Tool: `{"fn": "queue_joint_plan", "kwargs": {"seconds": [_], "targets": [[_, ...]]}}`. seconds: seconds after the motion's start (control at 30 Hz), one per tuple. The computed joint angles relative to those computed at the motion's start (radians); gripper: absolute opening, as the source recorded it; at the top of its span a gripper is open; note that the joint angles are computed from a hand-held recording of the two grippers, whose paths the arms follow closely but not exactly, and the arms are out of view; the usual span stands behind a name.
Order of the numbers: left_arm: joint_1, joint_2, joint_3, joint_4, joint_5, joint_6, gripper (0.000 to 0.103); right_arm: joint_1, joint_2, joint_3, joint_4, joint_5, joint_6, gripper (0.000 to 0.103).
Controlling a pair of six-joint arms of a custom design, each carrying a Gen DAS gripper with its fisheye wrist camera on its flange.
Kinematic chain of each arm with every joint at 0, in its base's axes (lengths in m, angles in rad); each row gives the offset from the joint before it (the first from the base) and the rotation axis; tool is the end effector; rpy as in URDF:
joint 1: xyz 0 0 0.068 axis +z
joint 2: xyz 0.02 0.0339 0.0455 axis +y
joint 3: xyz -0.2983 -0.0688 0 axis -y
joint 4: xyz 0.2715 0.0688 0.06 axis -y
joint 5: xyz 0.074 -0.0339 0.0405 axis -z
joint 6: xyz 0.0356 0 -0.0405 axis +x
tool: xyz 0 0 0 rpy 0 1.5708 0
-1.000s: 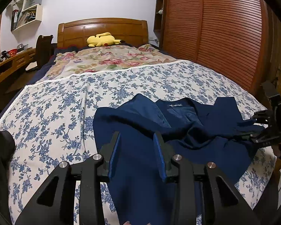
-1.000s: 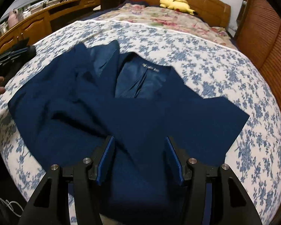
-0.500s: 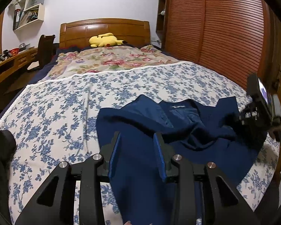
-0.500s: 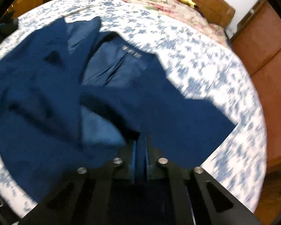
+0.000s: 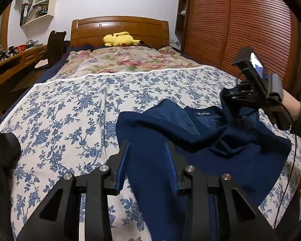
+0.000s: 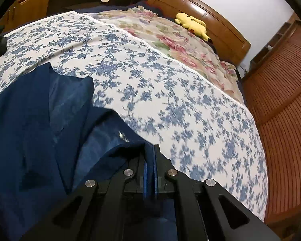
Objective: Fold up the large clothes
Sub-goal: 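Grasp the folded edge with the right tool and straighten it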
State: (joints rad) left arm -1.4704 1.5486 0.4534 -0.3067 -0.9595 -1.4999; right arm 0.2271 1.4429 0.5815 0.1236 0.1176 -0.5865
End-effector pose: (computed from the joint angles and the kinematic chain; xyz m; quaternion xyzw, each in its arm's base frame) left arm 0.0497 -0.2029 0.1047 -0.0520 0.8833 -0.0352 0.4646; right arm 0.2789 0.0602 0.1689 -0.3394 0.8478 -0.1251 0.3878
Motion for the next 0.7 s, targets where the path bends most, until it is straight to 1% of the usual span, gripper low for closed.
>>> {"fn": "queue_joint_plan", "kwargs": {"seconds": [0.07,0.13,0.17,0.2,0.23,0.27,0.3,0.4,0.53,0.7], "targets": [[-0.001,-0.005,-0.007,0.004,0.000,-0.002,0.036,0.014,0.048,0.016,0.025,0.008,0.022,0.005],[0.000,-0.006,-0.010,0.004,-0.002,-0.002,0.036,0.021,0.073,0.047,-0.008,0.011,0.055,0.006],[0.001,-0.006,-0.011,0.005,-0.002,-0.003,0.036,0.020,0.076,0.061,-0.030,0.017,0.070,0.015],[0.001,-0.007,-0.014,0.009,-0.002,-0.002,0.036,0.022,0.089,0.080,-0.043,0.021,0.082,0.025],[0.002,-0.007,-0.014,0.009,-0.001,-0.001,0.036,0.021,0.096,0.095,-0.057,0.015,0.091,0.031],[0.003,-0.007,-0.015,0.011,-0.001,0.000,0.036,0.021,0.091,0.105,-0.075,0.011,0.093,0.044],[0.001,-0.007,-0.014,0.007,-0.002,-0.002,0.036,0.024,0.088,0.110,-0.077,0.011,0.091,0.051],[0.002,-0.008,-0.012,0.006,-0.001,0.000,0.036,0.027,0.051,0.095,-0.054,-0.011,0.105,0.058],[0.000,-0.006,-0.012,0.004,0.000,0.002,0.036,0.030,0.028,0.092,-0.087,-0.062,0.150,0.059],[0.000,-0.004,-0.012,0.002,-0.002,-0.001,0.036,0.033,0.062,0.089,-0.099,-0.156,0.181,0.059]]}}
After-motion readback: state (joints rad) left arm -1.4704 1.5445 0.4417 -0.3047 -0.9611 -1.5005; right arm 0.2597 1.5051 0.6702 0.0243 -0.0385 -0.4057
